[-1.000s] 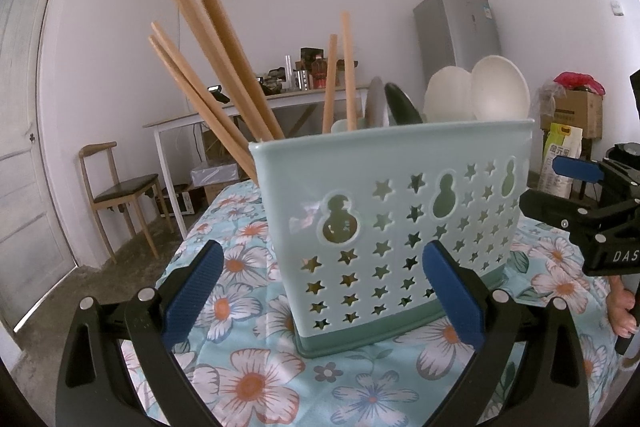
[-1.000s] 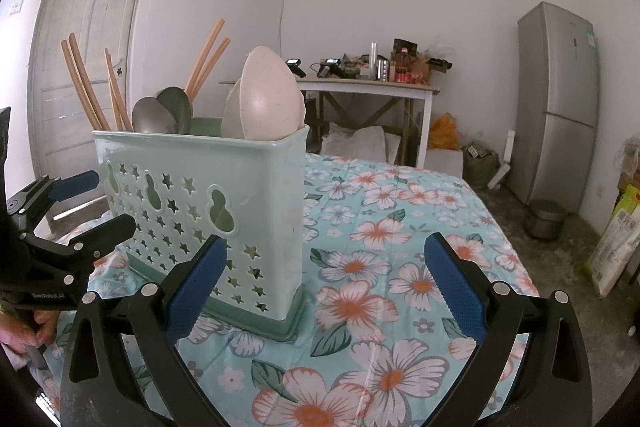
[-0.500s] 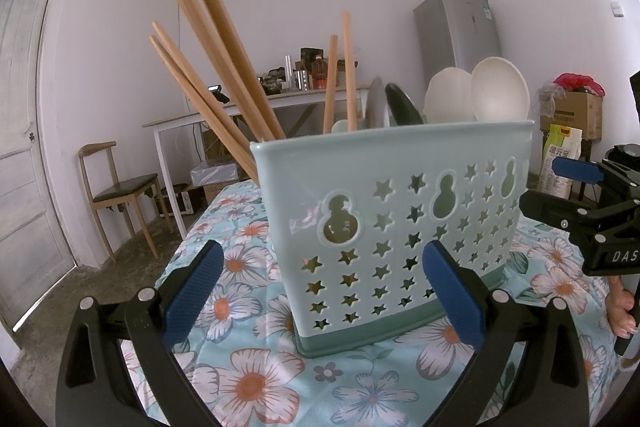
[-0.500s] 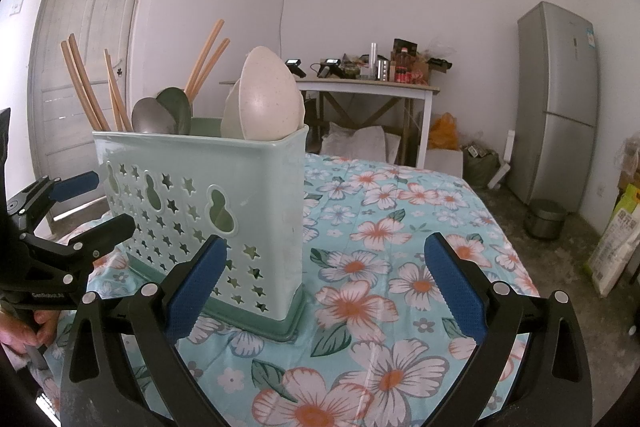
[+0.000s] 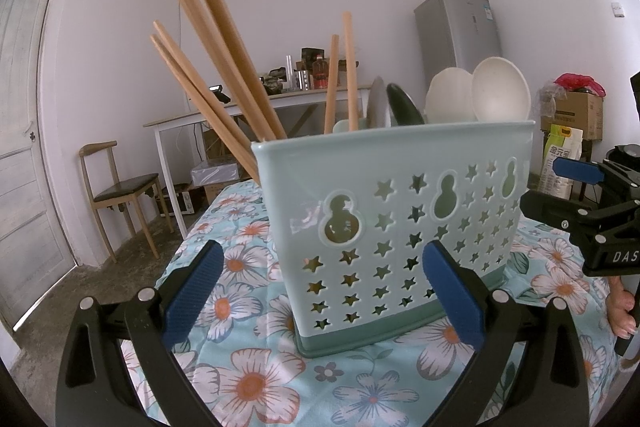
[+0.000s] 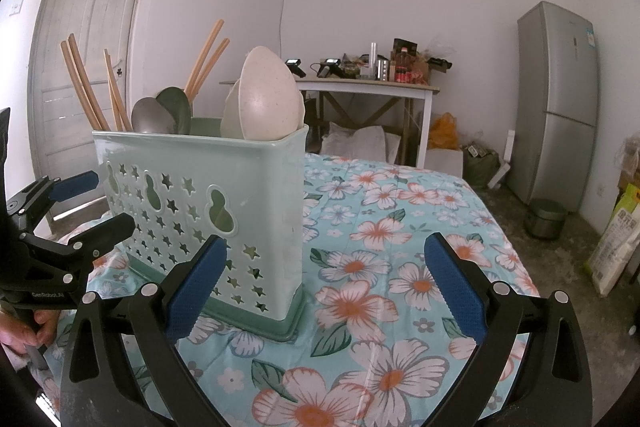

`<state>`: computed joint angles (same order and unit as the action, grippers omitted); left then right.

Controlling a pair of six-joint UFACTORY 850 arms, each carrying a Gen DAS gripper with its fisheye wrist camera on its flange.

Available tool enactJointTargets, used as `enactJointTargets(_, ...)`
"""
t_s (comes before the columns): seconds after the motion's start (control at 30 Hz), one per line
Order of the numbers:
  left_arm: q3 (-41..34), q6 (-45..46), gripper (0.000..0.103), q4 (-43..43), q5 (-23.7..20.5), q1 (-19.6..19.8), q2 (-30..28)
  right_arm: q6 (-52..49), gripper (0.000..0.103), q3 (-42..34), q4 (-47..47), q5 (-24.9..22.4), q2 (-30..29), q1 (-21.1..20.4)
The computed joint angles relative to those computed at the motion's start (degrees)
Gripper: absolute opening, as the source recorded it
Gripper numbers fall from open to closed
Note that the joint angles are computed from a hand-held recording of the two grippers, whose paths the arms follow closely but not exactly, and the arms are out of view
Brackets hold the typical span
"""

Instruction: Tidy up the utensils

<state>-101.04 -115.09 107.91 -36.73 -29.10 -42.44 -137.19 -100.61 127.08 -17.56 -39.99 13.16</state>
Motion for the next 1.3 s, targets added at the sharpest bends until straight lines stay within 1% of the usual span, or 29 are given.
enactJointTargets(1.3,0.06,-0.19,0.098,0.19,0.19,0.11,0.09,0.20,0.095,-0.16,-0.15,0.05,-0.17,0.01)
